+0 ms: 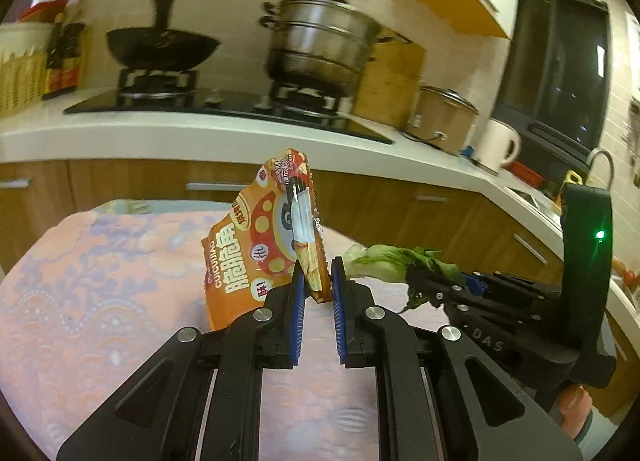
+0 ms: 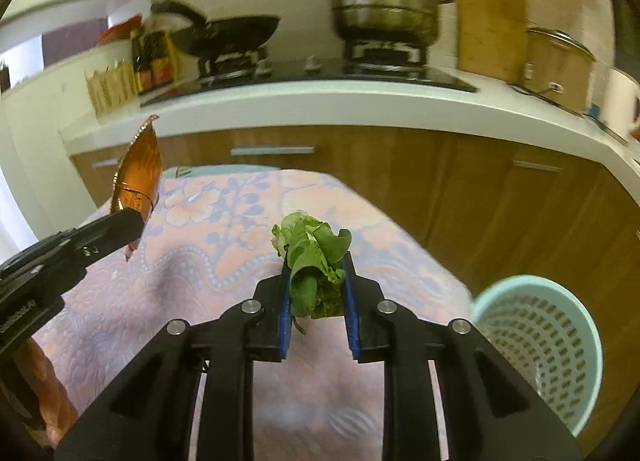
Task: Collect trash
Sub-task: 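Carry the snack bag and greens over the blue basket and open both tools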
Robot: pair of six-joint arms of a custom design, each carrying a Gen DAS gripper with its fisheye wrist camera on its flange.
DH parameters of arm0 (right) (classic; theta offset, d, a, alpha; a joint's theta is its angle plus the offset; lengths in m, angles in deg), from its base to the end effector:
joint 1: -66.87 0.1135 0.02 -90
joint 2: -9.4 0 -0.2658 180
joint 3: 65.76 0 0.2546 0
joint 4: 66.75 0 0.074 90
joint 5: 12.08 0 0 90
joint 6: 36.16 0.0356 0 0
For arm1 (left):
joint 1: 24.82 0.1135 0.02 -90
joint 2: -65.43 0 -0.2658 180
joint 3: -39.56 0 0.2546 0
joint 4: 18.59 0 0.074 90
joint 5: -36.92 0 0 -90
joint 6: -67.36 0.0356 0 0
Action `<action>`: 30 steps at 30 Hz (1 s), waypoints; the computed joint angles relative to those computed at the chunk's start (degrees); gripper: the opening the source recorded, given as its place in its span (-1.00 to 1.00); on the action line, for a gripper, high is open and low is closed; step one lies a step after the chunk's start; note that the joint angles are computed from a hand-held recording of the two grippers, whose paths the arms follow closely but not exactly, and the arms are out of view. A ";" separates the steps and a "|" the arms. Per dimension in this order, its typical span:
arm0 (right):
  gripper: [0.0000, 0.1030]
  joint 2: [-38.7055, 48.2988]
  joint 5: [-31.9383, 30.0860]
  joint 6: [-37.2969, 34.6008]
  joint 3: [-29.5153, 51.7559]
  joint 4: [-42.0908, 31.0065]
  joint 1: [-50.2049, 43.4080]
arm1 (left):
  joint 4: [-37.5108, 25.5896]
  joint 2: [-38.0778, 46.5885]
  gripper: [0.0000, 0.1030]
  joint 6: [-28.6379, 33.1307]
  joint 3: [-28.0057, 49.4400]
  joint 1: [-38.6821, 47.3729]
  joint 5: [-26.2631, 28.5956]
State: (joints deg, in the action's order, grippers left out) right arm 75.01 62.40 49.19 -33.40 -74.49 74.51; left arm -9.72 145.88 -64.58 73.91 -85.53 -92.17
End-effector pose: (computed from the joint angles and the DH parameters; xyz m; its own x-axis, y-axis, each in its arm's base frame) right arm 0.2018 0.0367 0.1449 -0.6214 -0.1622 -0.7666 -0.3799 0.9180 0.1137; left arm 0.1337 -0.1925 0.1307 -0.5084 -0.1539 -0.8472 0.1230 0.9608 -0.2484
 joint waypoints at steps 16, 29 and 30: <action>-0.64 -5.31 -25.76 -26.55 5.75 -22.51 -45.16 | -5.64 20.13 -0.79 5.44 25.18 -8.07 2.25; -0.64 17.45 -24.97 -32.20 12.27 -15.58 -57.27 | -11.36 39.41 -0.79 11.77 47.68 -6.58 12.90; -0.64 18.81 -24.20 -31.63 12.68 -14.83 -56.95 | -12.11 40.42 -0.79 12.18 49.10 -6.51 13.40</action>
